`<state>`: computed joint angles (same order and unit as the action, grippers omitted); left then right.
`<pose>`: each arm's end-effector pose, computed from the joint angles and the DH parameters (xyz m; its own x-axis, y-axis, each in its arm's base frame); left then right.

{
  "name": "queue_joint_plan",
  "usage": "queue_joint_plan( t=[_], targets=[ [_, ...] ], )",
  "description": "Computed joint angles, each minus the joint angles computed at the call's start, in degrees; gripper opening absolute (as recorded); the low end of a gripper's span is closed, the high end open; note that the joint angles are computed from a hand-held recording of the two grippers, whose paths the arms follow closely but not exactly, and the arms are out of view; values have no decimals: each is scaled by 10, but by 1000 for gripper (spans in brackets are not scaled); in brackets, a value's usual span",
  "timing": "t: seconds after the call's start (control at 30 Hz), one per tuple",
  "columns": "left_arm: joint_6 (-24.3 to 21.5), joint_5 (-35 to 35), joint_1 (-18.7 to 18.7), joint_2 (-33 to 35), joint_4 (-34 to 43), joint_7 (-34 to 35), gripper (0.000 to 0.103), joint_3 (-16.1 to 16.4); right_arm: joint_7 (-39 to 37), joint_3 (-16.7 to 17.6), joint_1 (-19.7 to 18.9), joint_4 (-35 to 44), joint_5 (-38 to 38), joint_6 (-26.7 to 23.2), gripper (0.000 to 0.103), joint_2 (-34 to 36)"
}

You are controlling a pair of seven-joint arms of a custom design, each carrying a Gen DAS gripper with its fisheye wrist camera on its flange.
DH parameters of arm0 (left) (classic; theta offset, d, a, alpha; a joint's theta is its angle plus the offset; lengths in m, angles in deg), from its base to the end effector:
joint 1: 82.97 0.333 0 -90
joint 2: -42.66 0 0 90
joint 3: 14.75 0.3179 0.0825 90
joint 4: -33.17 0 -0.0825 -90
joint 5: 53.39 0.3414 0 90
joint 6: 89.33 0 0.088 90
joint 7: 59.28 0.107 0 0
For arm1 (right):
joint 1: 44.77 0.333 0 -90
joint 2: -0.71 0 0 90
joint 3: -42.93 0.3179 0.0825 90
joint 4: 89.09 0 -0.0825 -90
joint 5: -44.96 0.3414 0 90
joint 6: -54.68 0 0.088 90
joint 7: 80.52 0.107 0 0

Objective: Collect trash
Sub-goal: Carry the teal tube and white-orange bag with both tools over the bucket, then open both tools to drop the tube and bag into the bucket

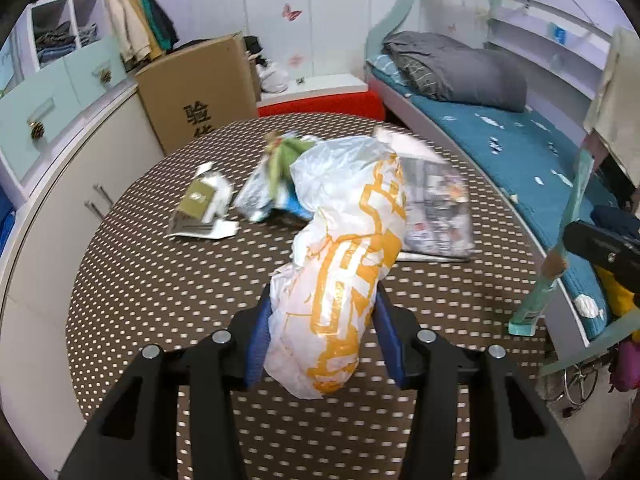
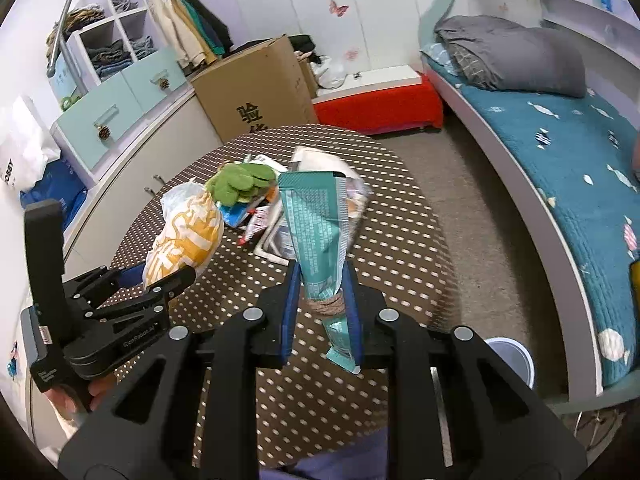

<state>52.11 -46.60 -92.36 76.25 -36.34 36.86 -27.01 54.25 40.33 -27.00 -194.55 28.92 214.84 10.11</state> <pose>0.6945 -0.2232 0.5322 -0.4357 -0.8977 -0.0653 -0.6824 0.3768 -0.6264 0.5896 0.1752 0.5501 -0.1604 -0.9426 -0.2929 -0.6780 0.3208 -0.6613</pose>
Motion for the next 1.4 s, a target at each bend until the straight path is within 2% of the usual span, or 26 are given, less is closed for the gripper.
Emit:
queue_joint_plan(
  t=[0.13,0.23,0.53,0.73,1.0,1.23,1.4],
  targets=[
    [16,-8,-3,-13,-27,14,47,-14,50,-11,-1,-45,-42,5,21,-35],
    [19,-15,-7,-18,-37,27,47,-23,88,-5,-17,-79,-72,8,21,-63],
    [29,-27,-38,-28,-59,61,47,-45,180,37,-96,-187,-129,9,21,-148],
    [11,-33,-65,-18,-49,85,47,-57,213,68,-155,-253,-136,6,21,-202],
    [-34,-19,-119,11,-17,105,47,-60,223,96,-220,-342,-105,8,21,-271],
    [-74,2,-164,45,18,109,47,-53,200,101,-253,-404,-40,14,21,-301],
    [-121,23,-201,87,70,111,47,-45,183,99,-269,-443,5,21,21,-310]
  ],
)
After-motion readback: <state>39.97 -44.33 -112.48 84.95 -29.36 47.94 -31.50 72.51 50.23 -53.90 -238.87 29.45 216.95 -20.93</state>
